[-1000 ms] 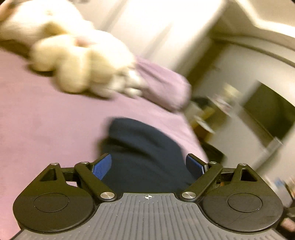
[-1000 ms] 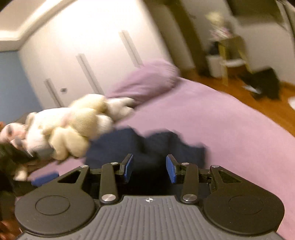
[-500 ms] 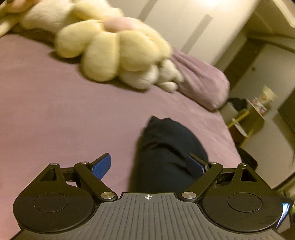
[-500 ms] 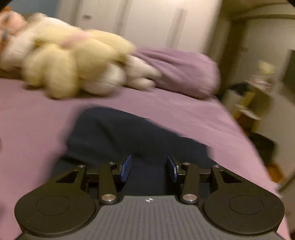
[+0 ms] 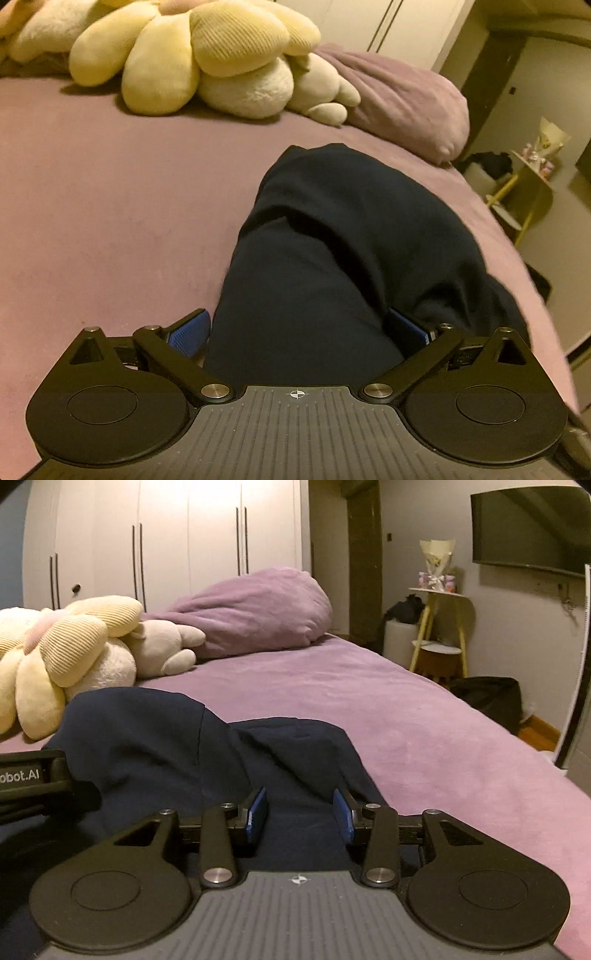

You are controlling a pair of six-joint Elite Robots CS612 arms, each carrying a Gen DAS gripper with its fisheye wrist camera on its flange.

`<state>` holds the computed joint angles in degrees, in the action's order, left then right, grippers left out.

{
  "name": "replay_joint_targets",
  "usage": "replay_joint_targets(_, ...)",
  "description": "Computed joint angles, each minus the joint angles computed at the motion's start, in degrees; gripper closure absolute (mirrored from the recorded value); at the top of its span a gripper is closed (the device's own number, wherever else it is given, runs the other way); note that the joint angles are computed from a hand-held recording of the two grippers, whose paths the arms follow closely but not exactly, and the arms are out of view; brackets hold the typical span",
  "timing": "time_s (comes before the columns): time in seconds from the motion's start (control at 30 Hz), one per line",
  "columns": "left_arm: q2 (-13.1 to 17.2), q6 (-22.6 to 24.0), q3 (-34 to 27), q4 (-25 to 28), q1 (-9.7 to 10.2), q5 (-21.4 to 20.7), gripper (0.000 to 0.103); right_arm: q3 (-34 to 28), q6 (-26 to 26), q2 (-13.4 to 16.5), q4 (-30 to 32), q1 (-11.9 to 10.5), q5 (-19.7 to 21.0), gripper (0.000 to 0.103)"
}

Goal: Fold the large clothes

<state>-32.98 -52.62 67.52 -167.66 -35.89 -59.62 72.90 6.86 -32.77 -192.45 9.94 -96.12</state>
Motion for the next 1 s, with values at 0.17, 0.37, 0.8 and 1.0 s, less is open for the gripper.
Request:
replay_joint_targets(0.17,-1.59,-0.09,2.01,-1.21,0.22,-1.44,0.000,0.74,2.43,-0.17,-1.12,-0.88,4.05,0.057)
replay_joint_targets(0.37,-4.52,-0.62,8.92,-9.59,-2.47,3.29,0.000,7.98,10.42,-3.32,-9.52,-3.16,11.35,0.027)
replay_joint_targets(0.8,-4.72,-2.50,8.01,-4.27,-1.95,2.66,0.000,9.71,10.11,-3.25,-9.99,-3.01,10.75,0.025)
replay_joint_targets(1.0,-7.91,-2.50,12.90,-7.00,-1.07,-2.98,0.000,12.09,10.94,-6.73,-4.64,-3.85,13.87,0.017)
